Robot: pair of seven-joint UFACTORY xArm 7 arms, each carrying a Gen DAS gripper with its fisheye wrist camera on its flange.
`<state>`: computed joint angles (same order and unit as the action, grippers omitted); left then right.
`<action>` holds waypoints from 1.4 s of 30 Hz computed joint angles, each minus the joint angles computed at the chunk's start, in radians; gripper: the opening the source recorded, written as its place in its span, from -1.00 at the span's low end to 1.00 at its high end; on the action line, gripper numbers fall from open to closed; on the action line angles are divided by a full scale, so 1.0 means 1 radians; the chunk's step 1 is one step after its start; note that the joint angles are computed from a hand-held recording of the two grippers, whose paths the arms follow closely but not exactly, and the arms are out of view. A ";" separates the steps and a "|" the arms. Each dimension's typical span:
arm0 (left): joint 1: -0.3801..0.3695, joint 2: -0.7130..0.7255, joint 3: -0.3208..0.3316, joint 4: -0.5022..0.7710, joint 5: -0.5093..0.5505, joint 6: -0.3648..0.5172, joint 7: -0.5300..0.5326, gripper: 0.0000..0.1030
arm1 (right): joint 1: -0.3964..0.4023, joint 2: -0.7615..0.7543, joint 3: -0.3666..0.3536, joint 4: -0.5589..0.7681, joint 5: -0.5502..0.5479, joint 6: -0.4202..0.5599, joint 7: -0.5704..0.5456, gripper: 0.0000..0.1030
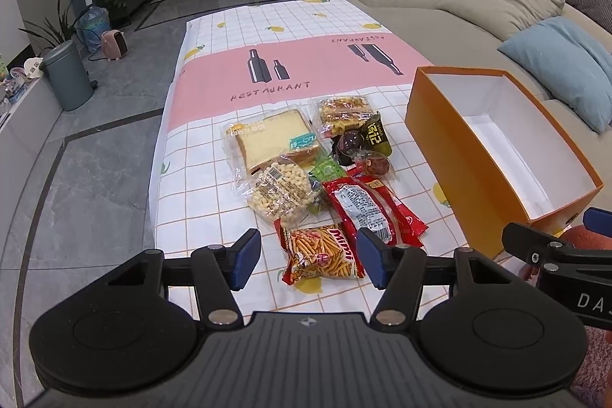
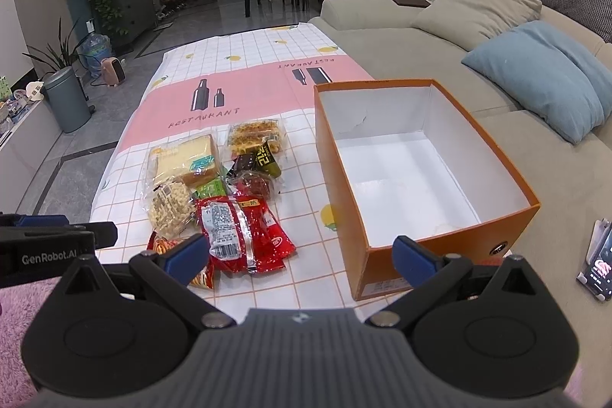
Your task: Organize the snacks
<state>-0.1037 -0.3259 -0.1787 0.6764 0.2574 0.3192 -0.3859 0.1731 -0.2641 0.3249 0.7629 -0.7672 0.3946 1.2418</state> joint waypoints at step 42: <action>0.004 -0.010 0.002 0.005 0.009 0.036 -0.014 0.33 | 0.012 0.005 -0.006 0.002 0.030 0.014 -0.020 0.93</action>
